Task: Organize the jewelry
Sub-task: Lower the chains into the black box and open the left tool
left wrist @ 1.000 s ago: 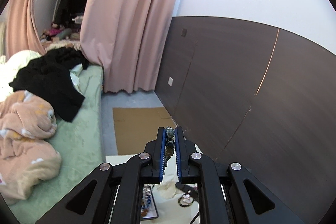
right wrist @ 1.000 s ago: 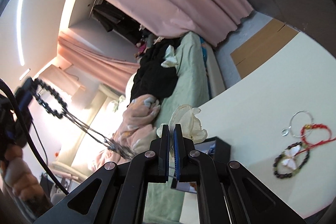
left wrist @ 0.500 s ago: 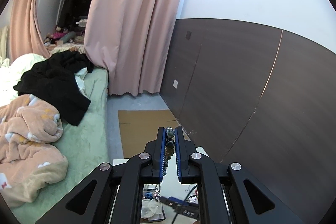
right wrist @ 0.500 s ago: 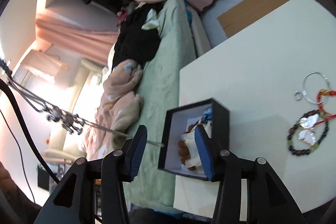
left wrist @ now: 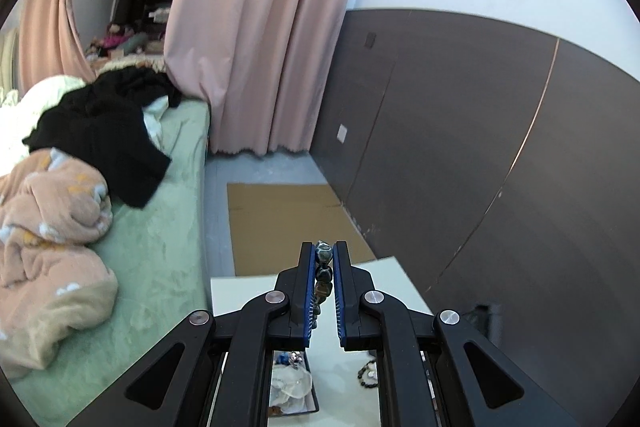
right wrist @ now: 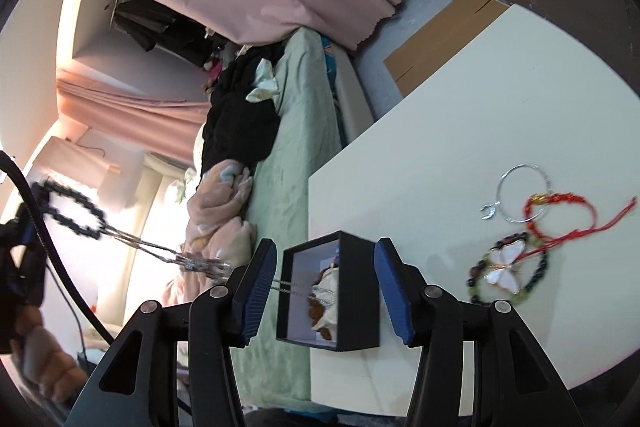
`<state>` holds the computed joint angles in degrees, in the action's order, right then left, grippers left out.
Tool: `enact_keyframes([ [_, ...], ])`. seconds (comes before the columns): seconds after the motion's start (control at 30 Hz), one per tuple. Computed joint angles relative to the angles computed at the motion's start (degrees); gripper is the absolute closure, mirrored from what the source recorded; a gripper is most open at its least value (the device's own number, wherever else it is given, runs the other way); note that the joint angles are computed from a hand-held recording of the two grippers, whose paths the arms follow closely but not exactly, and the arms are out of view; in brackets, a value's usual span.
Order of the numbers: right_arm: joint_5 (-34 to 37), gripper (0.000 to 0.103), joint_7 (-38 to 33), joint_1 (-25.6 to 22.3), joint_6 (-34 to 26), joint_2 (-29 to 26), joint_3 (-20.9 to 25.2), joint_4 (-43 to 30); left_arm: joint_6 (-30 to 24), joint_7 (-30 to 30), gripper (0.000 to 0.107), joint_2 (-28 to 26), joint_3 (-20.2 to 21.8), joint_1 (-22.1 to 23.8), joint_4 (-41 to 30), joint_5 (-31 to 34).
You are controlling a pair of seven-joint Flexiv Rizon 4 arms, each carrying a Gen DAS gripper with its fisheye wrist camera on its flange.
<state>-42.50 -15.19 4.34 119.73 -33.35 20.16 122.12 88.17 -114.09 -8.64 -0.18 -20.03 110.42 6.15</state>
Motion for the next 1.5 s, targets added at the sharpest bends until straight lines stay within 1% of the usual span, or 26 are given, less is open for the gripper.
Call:
enact_keyframes([
  [0.07, 0.1, 0.051, -0.1, -0.1, -0.2, 0.8, -0.2, 0.8, 0.0, 1.3, 0.098, -1.2, -1.2, 1.0, 0.9, -2.3],
  [0.2, -0.6, 0.051, 0.1, -0.9, -0.7, 1.3, -0.2, 1.0, -0.2, 0.6, 0.098, -3.6, -0.6, 0.4, 2.0, -3.6],
  [0.3, -1.1, 0.051, 0.2, -1.6, -1.3, 2.2, 0.0, 1.7, 0.7, 0.9, 0.098, -5.6, -1.3, 0.7, 3.6, -5.9],
  [0.4, -2.6, 0.050, 0.8, -3.1, -1.1, 3.2, 0.7, 2.5, -0.4, 0.1, 0.098, -7.7, -0.3, -0.5, 3.6, -6.7],
  [0.43, -3.0, 0.048, 1.0, -3.3, -1.2, 3.7, 0.7, 2.8, -0.1, 0.4, 0.098, -8.3, -1.2, 0.1, 4.2, -8.0],
  [0.5, -3.3, 0.022, 1.4, -3.5, -2.4, 5.6, 0.3, 4.0, 0.0, 1.8, 0.097, -9.3, -4.2, 2.3, 5.3, -11.6],
  [0.53, -1.0, 0.020, 0.3, -1.8, -2.9, 7.1, -1.1, 5.1, 0.4, 2.5, 0.097, -9.7, -5.3, 2.9, 5.8, -12.9],
  [0.57, 0.8, 0.020, -0.8, -0.6, -3.4, 8.4, -2.1, 5.9, 0.5, 3.1, 0.094, -10.1, -6.0, 3.2, 6.0, -14.0],
  [0.6, 1.2, 0.020, -1.2, -0.6, -4.3, 9.1, -2.2, 6.3, 0.3, 3.8, 0.089, -10.6, -6.7, 3.4, 6.0, -14.8],
  [0.63, 0.9, 0.020, -1.3, -1.3, -4.9, 9.5, -1.7, 6.5, 0.0, 4.2, 0.070, -11.0, -6.8, 3.1, 5.8, -15.4],
  [0.67, 0.6, 0.020, -1.4, -2.1, -5.6, 10.0, -1.2, 6.7, 0.1, 4.5, 0.048, -11.3, -6.9, 2.8, 5.7, -15.8],
  [0.73, 2.3, 0.020, -2.5, -1.6, -7.2, 11.6, -1.9, 7.6, 2.5, 4.4, 0.034, -11.9, -6.6, 1.7, 5.9, -16.0],
  [0.77, 3.4, 0.019, -3.4, -1.2, -8.3, 12.6, -2.3, 8.2, 2.9, 4.2, 0.032, -12.2, -6.0, 0.8, 5.6, -15.9],
  [0.83, 4.3, 0.019, -4.3, -2.6, -9.2, 13.2, -1.3, 8.7, 2.2, 4.7, 0.032, -12.7, -5.8, -0.1, 4.6, -16.0],
  [0.9, 3.0, 0.019, -3.7, -6.6, -10.0, 13.0, 1.5, 9.0, 1.5, 5.6, 0.032, -13.3, -6.7, -0.1, 3.9, -16.4],
  [0.97, 2.5, 0.019, -3.5, -9.4, -10.5, 13.3, 3.1, 9.6, 0.3, 5.8, 0.032, -13.9, -6.0, -1.4, 2.7, -16.1],
  [1.1, 3.4, 0.019, -3.9, -11.2, -10.5, 14.4, 3.5, 11.0, -0.8, 6.0, 0.032, -15.0, -5.5, -2.9, 0.8, -15.7],
  [1.2, 2.0, 0.019, -3.0, -14.2, -10.5, 14.4, 4.9, 11.5, -2.1, 6.1, 0.032, -15.9, -5.1, -3.9, -1.0, -15.4],
  [1.27, 1.2, 0.019, -2.4, -15.5, -10.0, 14.5, 5.3, 12.0, -3.0, 5.8, 0.032, -16.5, -4.4, -5.1, -2.4, -14.6],
  [1.33, 0.3, 0.019, -1.5, -16.2, -9.5, 14.8, 5.1, 12.5, -4.0, 6.0, 0.032, -17.2, -4.5, -5.5, -3.8, -14.2],
  [1.43, -3.0, 0.019, 1.5, -19.3, -8.9, 14.3, 5.7, 12.9, -5.9, 6.6, 0.032, -18.5, -5.0, -5.9, -5.9, -14.0],
  [1.5, -5.3, 0.019, 3.8, -20.7, -9.0, 14.1, 5.6, 13.1, -7.0, 6.5, 0.032, -19.2, -4.6, -6.6, -7.2, -13.4],
])
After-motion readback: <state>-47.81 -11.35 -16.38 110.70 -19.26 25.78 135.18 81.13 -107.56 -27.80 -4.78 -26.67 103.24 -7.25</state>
